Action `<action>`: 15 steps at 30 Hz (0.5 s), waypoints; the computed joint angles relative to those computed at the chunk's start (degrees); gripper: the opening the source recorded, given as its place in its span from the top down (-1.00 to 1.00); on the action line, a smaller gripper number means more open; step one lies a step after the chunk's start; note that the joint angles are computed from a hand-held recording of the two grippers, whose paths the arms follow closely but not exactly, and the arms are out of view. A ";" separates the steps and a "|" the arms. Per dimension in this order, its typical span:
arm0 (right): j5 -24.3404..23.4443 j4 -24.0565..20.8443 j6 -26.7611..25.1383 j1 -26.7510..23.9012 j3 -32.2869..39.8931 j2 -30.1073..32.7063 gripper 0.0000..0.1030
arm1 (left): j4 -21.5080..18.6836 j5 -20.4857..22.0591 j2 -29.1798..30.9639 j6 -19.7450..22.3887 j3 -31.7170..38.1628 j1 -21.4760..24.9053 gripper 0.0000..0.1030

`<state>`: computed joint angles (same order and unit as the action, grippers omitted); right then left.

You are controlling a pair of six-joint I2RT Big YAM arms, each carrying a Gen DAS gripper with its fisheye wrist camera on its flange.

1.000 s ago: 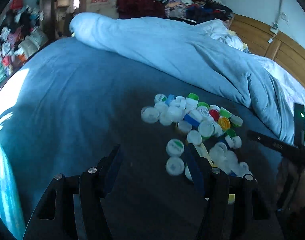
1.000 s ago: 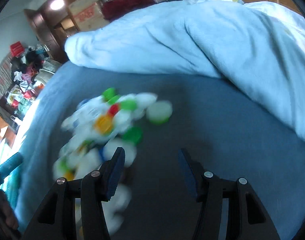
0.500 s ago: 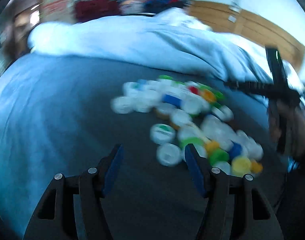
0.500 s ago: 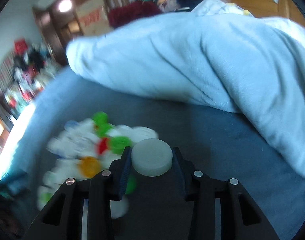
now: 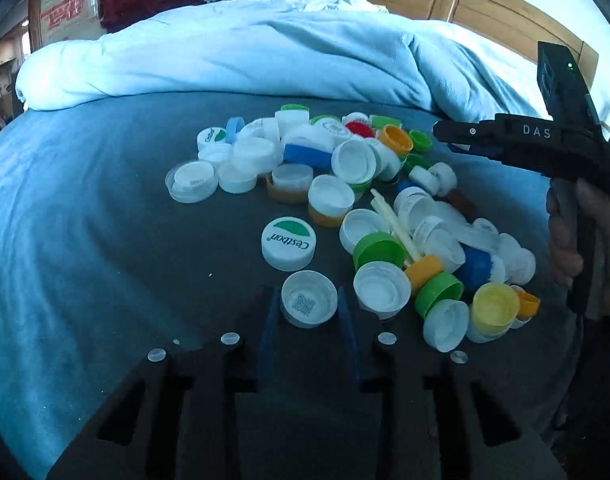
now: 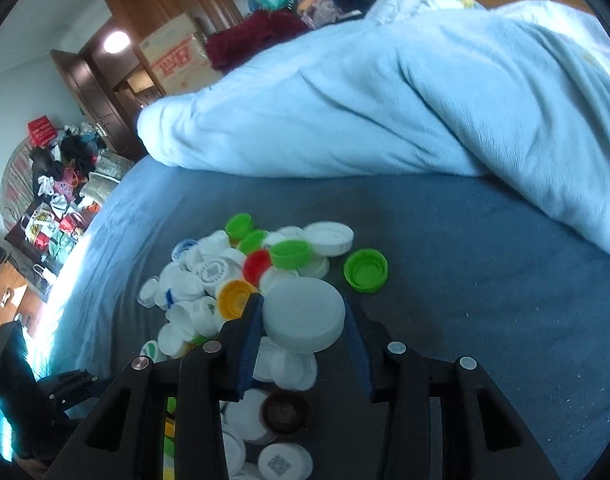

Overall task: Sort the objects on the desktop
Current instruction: 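Grasp a white QR-printed cap from the pile with the left gripper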

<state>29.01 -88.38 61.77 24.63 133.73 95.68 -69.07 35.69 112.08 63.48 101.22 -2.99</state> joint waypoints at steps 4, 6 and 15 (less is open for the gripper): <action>-1.42 0.65 -0.61 -0.08 -0.38 0.17 0.15 | 1.76 -0.86 -1.14 1.01 -2.06 -0.36 0.32; -1.68 0.86 -1.00 -0.03 -0.43 0.37 0.15 | 3.36 -1.51 -1.90 1.49 -3.39 -0.55 0.29; 1.39 -2.84 -3.74 1.39 5.70 3.52 0.15 | 5.58 1.09 -2.36 -6.35 -2.55 0.42 0.52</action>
<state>30.40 -91.22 58.03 26.02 139.43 99.19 -63.49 36.78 109.72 57.14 98.67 -2.56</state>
